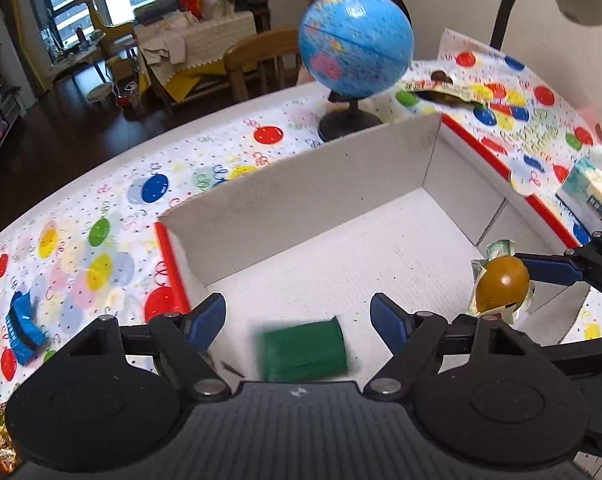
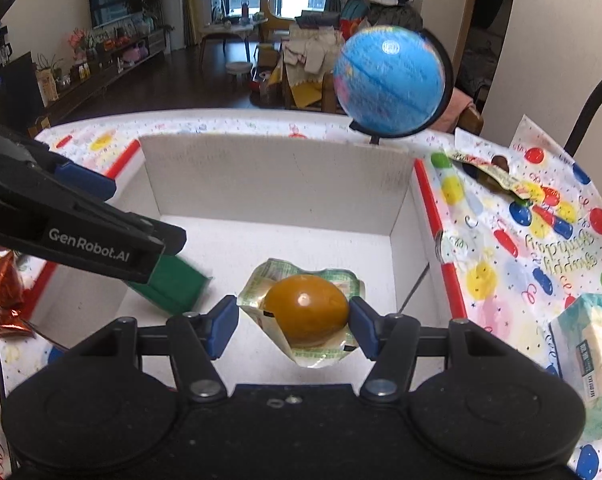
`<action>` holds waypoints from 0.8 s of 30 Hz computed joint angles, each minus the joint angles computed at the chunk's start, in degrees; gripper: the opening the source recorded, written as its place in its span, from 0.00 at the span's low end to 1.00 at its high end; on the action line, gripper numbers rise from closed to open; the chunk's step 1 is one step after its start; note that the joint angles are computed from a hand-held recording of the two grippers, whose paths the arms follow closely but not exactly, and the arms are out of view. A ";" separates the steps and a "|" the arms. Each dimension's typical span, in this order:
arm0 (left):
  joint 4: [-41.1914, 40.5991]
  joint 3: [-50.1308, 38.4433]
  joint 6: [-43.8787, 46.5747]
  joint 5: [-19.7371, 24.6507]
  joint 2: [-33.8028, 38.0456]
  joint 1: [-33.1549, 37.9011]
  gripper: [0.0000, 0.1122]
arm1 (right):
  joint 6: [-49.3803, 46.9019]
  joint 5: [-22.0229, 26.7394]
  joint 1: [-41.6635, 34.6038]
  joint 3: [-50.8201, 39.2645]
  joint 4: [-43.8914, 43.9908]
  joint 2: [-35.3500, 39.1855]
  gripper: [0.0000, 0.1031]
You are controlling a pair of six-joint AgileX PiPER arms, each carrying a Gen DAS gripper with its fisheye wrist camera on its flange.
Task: Organize snacks
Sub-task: 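Carry both snacks over the red box and open both tools to drop them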
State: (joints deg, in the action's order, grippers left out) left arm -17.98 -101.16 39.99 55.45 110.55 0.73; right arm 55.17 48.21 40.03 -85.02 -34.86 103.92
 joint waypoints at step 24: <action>1.15 3.72 -2.03 -1.54 -1.85 0.27 0.71 | -0.09 -1.45 -0.21 3.60 1.46 -2.82 0.70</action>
